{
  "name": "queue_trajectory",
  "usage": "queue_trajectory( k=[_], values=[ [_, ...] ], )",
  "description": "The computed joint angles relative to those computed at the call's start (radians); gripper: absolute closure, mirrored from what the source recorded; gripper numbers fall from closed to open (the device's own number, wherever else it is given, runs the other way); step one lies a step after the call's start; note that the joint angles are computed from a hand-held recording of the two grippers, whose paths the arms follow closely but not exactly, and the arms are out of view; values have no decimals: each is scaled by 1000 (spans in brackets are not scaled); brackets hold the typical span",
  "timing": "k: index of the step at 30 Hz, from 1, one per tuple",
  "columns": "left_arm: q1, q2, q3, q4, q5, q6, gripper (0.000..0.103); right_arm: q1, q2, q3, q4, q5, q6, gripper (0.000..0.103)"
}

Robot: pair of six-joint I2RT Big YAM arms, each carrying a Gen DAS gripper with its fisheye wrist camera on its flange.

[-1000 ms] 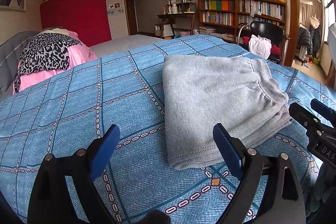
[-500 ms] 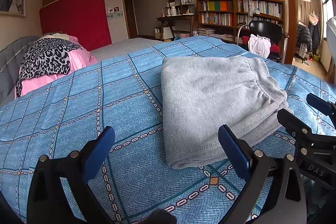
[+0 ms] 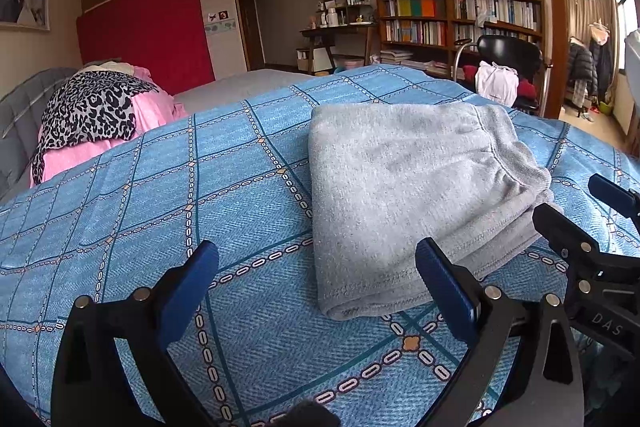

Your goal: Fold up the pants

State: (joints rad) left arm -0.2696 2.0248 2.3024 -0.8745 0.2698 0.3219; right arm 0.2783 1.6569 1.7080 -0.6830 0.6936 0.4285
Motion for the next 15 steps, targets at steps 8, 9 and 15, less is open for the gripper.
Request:
queue_trajectory(
  k=[8, 9, 15],
  values=[
    [-2, 3, 0, -1, 3, 5, 5, 0, 0, 0, 0, 0, 0, 13],
    [-3, 2, -2, 1, 2, 8, 5, 0, 0, 0, -1, 0, 0, 13],
    [-6, -15, -39, 33, -4, 20, 5, 0, 1, 1, -1, 0, 1, 13]
  ],
)
